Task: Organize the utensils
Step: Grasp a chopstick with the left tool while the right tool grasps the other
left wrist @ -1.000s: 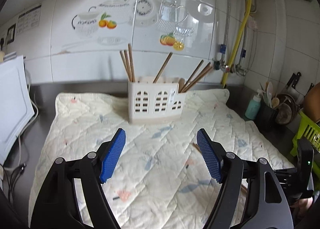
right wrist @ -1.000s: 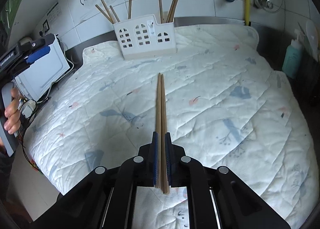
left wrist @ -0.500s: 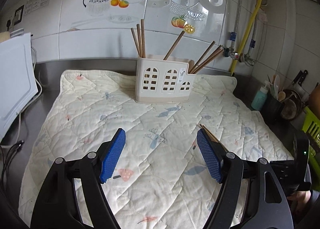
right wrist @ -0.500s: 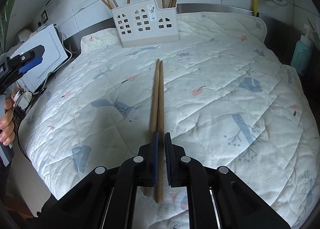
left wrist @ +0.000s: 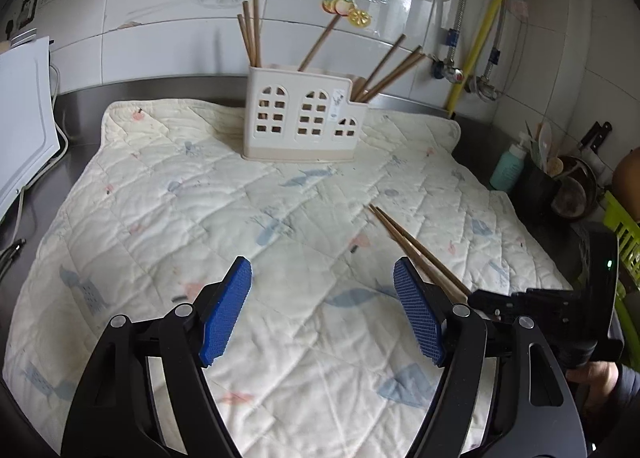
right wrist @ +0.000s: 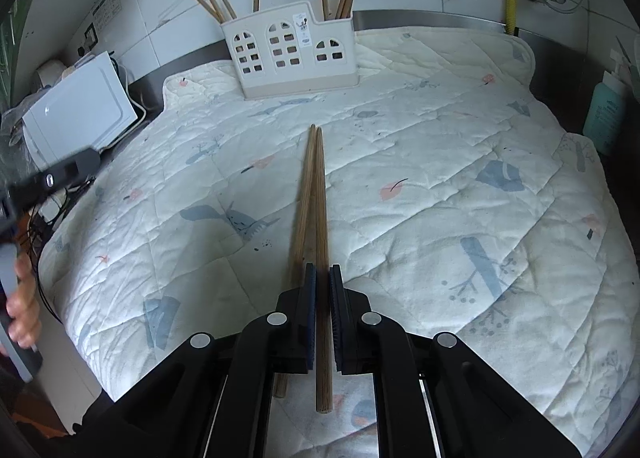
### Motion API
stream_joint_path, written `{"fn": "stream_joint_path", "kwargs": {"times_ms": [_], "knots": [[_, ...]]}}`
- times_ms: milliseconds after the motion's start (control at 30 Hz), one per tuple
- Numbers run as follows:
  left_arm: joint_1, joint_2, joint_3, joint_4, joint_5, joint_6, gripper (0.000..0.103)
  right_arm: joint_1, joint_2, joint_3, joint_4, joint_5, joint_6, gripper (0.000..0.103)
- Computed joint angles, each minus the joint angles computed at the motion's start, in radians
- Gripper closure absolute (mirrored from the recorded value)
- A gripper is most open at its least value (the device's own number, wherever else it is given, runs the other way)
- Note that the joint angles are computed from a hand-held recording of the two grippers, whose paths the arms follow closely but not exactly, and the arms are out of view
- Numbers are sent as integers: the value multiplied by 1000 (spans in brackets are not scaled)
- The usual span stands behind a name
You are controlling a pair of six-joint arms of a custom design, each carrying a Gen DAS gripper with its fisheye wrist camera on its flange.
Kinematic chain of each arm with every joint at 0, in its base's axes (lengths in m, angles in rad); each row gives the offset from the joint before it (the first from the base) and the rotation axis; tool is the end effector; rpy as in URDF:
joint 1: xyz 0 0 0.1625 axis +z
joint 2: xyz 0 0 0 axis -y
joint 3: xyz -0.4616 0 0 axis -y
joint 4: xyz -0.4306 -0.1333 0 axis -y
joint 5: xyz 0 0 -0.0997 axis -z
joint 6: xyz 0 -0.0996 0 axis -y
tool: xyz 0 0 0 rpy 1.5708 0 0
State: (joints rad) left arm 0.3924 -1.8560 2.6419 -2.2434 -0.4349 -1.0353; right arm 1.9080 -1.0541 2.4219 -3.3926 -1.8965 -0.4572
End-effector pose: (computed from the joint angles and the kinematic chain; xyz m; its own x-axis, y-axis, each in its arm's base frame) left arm -0.1628 -0.3094 0.2479 -0.8234 -0.1081 -0.5570 0.4114 0.5624 -0.7173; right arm 0.2432 -0.3872 0.1010 -0.7126 -0.5368 0.4516 -0.6820 0.6811 -0.2666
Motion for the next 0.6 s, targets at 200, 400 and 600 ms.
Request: {"fn": "stream_joint_path", "kwargs": {"times_ms": [200,400,600], "knots": [[-41,132,2,-45,-40,-125,30,-7,-76,18,17,20,-11,97],[-78,328,-15,-156,-48,-211,35,-26,-159,41,35,36,-40,97],[-49,513,-38,-384,-77,-191,53,-55,-210,62,18,35,-88,97]]}}
